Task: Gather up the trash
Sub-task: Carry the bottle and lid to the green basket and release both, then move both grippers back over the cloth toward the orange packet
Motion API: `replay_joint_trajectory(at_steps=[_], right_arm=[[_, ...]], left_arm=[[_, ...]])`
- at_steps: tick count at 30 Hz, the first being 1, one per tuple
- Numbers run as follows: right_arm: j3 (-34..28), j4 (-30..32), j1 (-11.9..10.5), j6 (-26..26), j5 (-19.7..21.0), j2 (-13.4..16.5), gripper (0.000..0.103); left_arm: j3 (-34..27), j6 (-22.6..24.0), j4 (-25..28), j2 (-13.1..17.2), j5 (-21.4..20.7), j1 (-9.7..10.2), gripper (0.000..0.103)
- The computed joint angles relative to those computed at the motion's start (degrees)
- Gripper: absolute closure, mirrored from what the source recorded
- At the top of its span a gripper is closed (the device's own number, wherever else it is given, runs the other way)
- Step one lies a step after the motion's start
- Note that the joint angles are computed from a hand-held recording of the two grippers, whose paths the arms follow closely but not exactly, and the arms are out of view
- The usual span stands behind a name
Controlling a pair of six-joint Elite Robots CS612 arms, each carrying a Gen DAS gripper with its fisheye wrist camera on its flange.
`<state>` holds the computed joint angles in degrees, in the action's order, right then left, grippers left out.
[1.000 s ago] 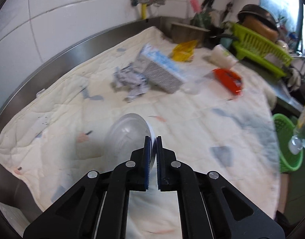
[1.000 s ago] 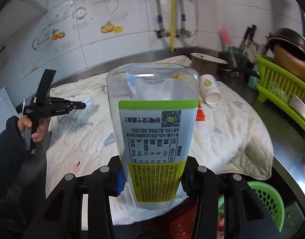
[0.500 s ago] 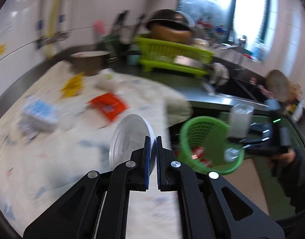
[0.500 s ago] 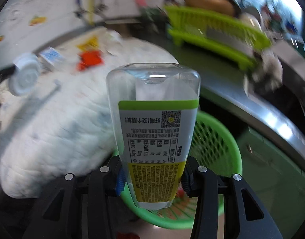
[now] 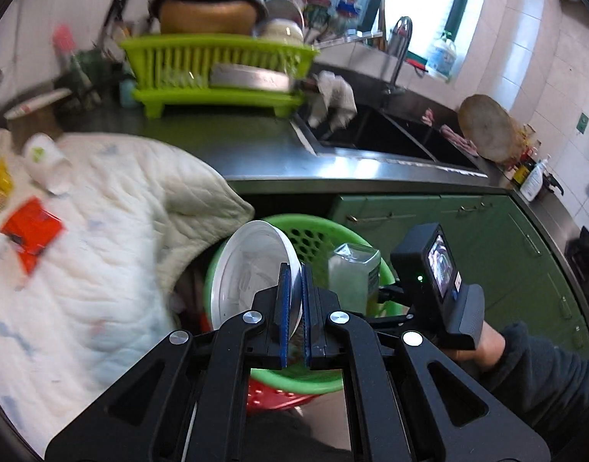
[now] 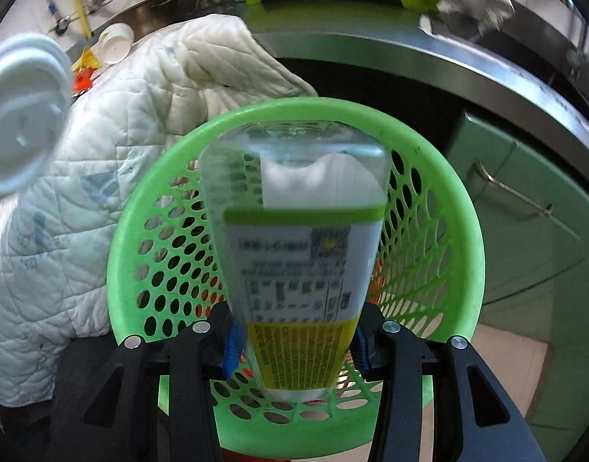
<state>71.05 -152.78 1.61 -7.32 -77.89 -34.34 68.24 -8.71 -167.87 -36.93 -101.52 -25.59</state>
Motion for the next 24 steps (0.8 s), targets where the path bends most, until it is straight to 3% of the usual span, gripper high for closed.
replay_joint_trajectory(at_steps=[15, 17, 21, 24], right_arm=[[4.69, -8.15, -1.67, 0.14, 1.64, -3.43, 0.044], [5.64, -9.39, -1.79, 0.19, 2.23, -4.07, 0.042], [6.36, -10.72, -1.72, -0.07, 2.22, -4.69, 0.042], [6.58, -11.47, -1.62, -0.43, 2.57, -5.07, 0.040]], left_arm=[[-6.45, -4.19, 8.62, 5.68, -3.16, -0.14, 0.097], [-7.00, -4.69, 9.55, 6.17, -4.01, -0.05, 0.093], [-6.36, -5.11, 9.41, 6.01, -3.19, -0.21, 0.068], [-5.28, -5.61, 8.17, 5.34, -3.06, -0.05, 0.064]])
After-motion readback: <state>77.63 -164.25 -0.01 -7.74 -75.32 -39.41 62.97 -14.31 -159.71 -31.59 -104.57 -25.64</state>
